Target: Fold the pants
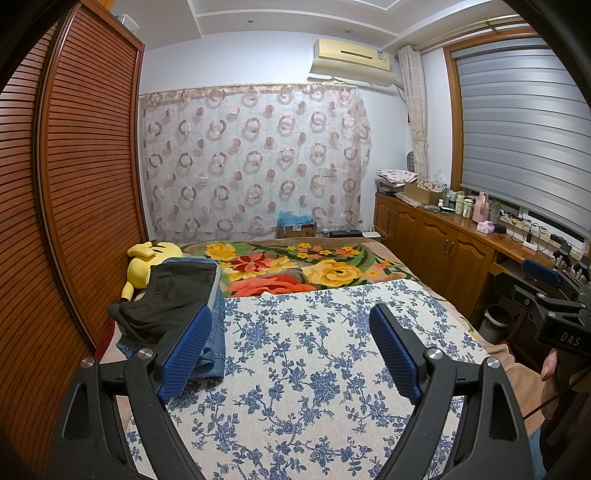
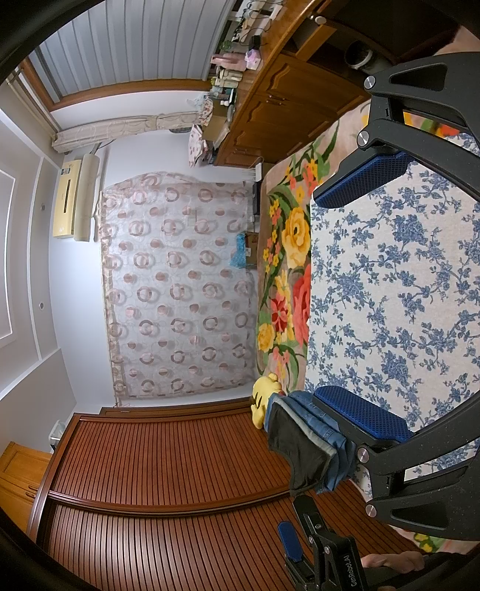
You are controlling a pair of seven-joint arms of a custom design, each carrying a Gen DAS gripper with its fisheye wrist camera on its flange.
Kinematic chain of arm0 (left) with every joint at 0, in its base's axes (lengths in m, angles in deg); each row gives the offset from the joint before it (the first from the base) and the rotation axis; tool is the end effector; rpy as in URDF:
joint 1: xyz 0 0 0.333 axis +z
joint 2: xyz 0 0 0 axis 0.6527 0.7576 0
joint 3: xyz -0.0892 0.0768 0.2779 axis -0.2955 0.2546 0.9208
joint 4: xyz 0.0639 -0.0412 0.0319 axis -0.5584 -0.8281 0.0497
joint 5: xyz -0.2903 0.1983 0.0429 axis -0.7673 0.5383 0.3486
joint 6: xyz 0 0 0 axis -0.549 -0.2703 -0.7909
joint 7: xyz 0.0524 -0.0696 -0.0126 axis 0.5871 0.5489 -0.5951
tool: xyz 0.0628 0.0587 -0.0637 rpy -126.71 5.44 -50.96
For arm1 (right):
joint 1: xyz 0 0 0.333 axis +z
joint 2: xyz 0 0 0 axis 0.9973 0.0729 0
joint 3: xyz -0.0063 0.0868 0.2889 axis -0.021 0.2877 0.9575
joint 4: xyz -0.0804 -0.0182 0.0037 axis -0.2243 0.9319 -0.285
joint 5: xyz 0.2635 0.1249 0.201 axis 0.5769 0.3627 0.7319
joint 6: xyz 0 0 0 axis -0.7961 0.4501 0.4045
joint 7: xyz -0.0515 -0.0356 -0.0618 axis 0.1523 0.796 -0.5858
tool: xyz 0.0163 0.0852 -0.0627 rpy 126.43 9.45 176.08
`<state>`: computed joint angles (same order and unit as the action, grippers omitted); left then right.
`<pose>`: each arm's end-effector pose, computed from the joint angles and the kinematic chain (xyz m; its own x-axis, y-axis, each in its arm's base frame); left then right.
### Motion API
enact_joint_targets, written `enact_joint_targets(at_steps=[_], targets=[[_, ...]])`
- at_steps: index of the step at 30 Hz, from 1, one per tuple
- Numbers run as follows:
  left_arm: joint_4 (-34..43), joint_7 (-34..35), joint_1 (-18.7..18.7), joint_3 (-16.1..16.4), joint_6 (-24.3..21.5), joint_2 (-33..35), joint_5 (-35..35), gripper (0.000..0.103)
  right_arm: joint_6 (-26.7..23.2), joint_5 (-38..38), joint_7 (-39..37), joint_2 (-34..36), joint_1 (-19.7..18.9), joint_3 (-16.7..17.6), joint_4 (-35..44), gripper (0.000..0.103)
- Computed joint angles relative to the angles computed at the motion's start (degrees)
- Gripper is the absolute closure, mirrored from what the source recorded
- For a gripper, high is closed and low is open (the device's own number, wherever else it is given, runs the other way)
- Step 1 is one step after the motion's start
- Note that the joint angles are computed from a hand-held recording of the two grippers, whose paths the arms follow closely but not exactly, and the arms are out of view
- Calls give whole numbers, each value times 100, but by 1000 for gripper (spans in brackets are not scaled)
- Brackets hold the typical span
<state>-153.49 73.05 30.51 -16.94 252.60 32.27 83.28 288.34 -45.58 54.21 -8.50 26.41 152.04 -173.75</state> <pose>0.5588 -0.2324 0.5772 -0.3736 -0.9276 0.0006 -0.3518 0.1412 -0.9254 0.4671 0.1394 0.5454 -0.0470 -0.9987 -0.0185 -0.2238 0.0286 -0.9742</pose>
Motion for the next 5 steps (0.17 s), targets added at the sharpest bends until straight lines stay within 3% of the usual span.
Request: enact_joint_targets(at_steps=[5], targets=[[-13, -13, -21, 22, 10, -3, 12, 15, 0, -11, 0, 9, 18, -21, -3, 6]])
